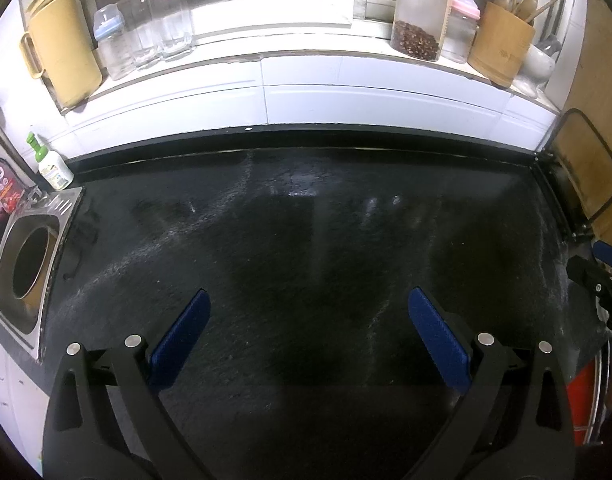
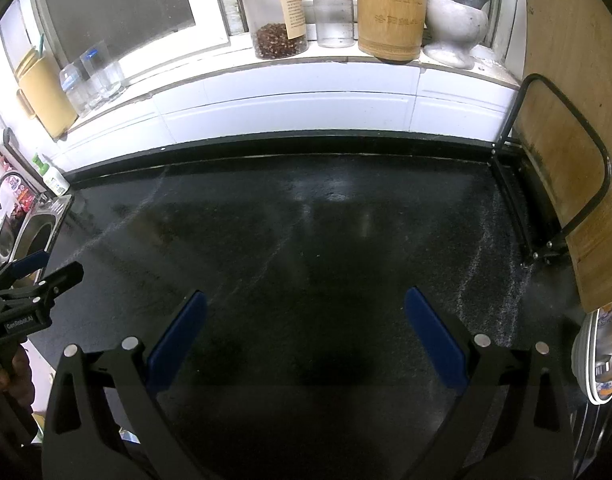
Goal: Collect trash
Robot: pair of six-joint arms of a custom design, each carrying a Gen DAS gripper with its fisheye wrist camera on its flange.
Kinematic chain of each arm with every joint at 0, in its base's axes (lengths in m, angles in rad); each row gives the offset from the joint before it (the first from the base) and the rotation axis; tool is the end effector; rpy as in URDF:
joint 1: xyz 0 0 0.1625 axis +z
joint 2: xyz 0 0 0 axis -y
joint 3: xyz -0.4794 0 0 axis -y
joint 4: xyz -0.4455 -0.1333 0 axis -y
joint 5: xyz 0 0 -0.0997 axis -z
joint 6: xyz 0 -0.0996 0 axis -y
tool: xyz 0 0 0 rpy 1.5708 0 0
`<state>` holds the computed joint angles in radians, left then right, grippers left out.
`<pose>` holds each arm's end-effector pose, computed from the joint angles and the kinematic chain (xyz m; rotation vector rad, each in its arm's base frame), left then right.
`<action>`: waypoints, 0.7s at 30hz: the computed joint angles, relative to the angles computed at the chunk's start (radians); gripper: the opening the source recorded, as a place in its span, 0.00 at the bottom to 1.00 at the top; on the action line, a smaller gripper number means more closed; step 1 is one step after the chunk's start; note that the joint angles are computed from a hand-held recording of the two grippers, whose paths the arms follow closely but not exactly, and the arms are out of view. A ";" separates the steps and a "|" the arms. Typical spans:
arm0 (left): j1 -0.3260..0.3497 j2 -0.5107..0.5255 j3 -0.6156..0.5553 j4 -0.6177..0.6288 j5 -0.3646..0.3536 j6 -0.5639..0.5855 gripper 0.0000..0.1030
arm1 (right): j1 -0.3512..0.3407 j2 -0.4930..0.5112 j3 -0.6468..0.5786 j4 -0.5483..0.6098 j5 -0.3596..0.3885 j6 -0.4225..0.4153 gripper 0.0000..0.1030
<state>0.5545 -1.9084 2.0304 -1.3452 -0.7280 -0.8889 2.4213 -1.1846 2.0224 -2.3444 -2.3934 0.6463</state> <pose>-0.1921 -0.3632 0.4644 0.3291 2.2983 -0.6100 0.4711 -0.3332 0.2015 0.2800 -2.4004 0.6604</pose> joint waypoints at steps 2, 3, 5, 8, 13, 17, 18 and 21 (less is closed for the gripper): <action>0.000 0.001 0.000 0.002 0.001 -0.002 0.94 | 0.000 0.000 0.000 0.000 0.001 0.001 0.93; -0.001 -0.001 -0.001 0.005 0.001 -0.003 0.94 | 0.000 0.000 0.000 0.001 0.000 0.003 0.93; -0.002 -0.002 -0.001 0.010 0.001 -0.006 0.94 | -0.001 0.000 0.000 -0.001 0.002 -0.001 0.93; -0.005 -0.006 -0.002 0.017 -0.001 -0.013 0.94 | 0.001 0.001 -0.002 0.002 0.001 -0.001 0.93; -0.007 -0.008 -0.002 0.022 -0.002 -0.016 0.94 | 0.006 0.002 -0.002 0.008 -0.001 0.009 0.93; -0.005 -0.011 -0.003 0.023 -0.004 -0.015 0.94 | 0.007 0.001 -0.002 0.011 -0.001 0.014 0.93; -0.005 -0.011 -0.002 0.023 -0.005 -0.015 0.94 | 0.007 0.002 -0.002 0.011 -0.002 0.014 0.93; -0.005 -0.012 -0.002 0.023 -0.005 -0.014 0.94 | 0.007 0.002 -0.001 0.009 -0.003 0.014 0.93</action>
